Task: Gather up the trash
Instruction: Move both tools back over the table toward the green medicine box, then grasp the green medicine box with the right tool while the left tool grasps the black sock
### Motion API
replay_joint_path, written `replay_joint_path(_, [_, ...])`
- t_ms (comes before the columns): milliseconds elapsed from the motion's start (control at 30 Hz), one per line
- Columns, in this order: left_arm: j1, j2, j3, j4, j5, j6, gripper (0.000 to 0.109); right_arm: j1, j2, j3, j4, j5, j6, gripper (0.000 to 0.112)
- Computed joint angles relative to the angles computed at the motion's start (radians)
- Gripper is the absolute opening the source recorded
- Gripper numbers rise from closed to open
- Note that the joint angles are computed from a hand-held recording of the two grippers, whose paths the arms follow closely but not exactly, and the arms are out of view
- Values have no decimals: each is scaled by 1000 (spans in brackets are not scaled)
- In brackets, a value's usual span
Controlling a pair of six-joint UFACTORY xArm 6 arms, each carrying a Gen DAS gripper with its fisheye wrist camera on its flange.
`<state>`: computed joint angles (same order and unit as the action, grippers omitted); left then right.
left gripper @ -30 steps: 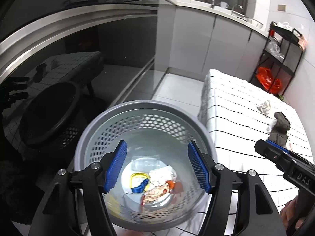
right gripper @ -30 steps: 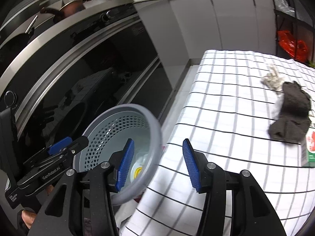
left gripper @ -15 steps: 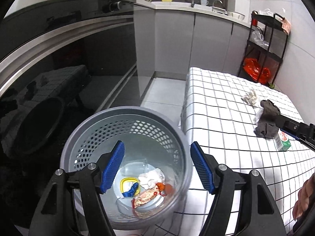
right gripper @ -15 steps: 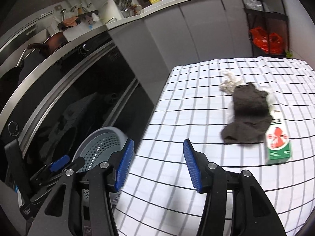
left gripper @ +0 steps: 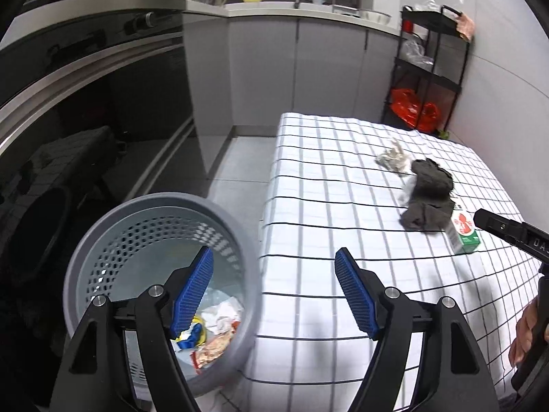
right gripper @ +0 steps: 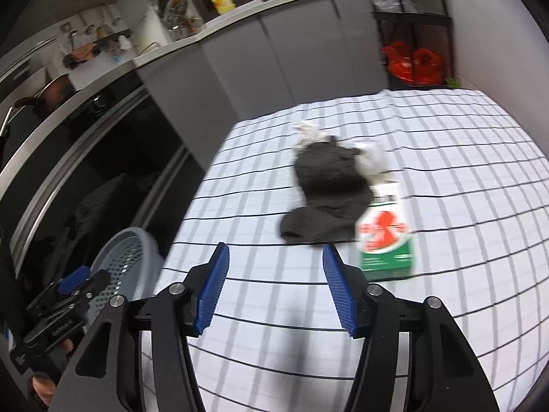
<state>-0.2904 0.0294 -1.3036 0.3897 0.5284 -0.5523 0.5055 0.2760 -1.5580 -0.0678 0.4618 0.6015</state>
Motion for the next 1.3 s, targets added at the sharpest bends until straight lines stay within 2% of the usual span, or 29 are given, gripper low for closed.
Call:
replay_joint_path(233, [-49, 51, -42, -16, 5, 31, 74, -59, -67, 110, -88, 5, 73, 56])
replay_joint_path(500, [-86, 104, -88, -42, 12, 61, 77, -94, -60, 124, -94, 42, 48, 63])
replay_joint_path(700, [-105, 138, -117, -46, 29, 69, 77, -85, 25, 24, -41, 94, -4, 69])
replay_joint_path(900, [-112, 157, -132, -63, 36, 84, 79, -73, 104, -86, -112, 175, 30, 69])
replay_joint_path(1300, [-130, 180, -149, -81, 44, 107, 80, -85, 193, -195, -118, 256, 46, 69])
